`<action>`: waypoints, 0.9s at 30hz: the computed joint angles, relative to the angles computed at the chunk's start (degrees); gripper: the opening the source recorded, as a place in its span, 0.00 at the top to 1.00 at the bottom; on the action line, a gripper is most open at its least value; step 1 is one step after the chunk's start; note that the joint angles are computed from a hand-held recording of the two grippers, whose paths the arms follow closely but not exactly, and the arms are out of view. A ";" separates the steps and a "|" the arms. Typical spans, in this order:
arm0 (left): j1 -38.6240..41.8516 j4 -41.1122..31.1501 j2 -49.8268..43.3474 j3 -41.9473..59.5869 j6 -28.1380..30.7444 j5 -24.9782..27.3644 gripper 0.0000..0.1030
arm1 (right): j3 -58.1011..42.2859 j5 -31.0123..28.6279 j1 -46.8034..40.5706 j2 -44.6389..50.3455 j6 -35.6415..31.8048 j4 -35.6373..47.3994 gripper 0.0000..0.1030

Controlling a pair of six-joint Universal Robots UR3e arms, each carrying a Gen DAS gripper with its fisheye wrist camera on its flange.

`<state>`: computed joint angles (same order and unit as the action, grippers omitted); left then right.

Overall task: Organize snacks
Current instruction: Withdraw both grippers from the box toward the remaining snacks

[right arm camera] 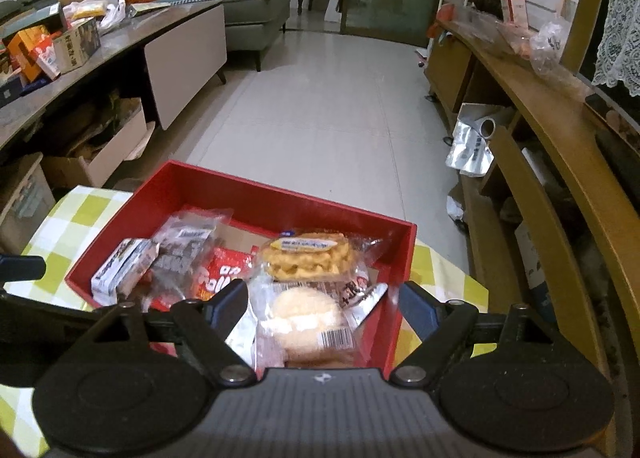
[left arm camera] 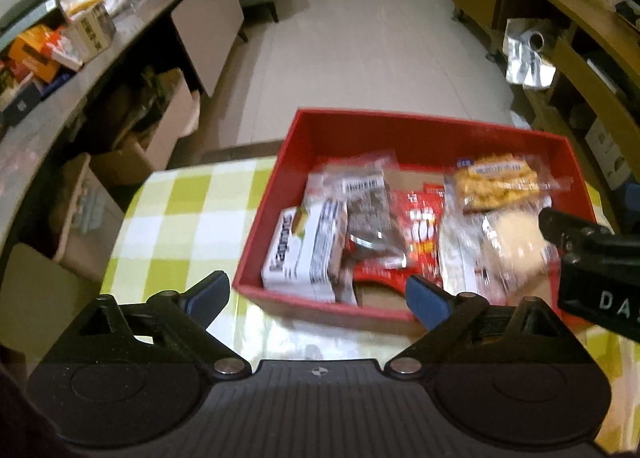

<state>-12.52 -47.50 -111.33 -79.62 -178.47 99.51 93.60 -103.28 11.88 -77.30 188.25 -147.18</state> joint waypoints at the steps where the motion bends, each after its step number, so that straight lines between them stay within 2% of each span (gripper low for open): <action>1: -0.06 0.08 0.69 -0.90 0.18 0.03 0.06 | 0.33 -0.20 0.24 -0.58 -0.15 0.52 0.14; 14: -1.30 -2.80 8.39 -8.97 0.89 -1.15 0.04 | 8.43 -2.17 2.67 -9.49 -0.96 4.45 0.14; 27: -1.81 -5.54 15.24 -17.05 2.77 -3.97 0.04 | 17.83 0.54 2.55 -18.38 0.62 7.88 0.14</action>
<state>-14.32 -53.03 -96.09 -96.67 -175.70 95.54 111.43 -102.74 14.42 -95.68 188.87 -139.30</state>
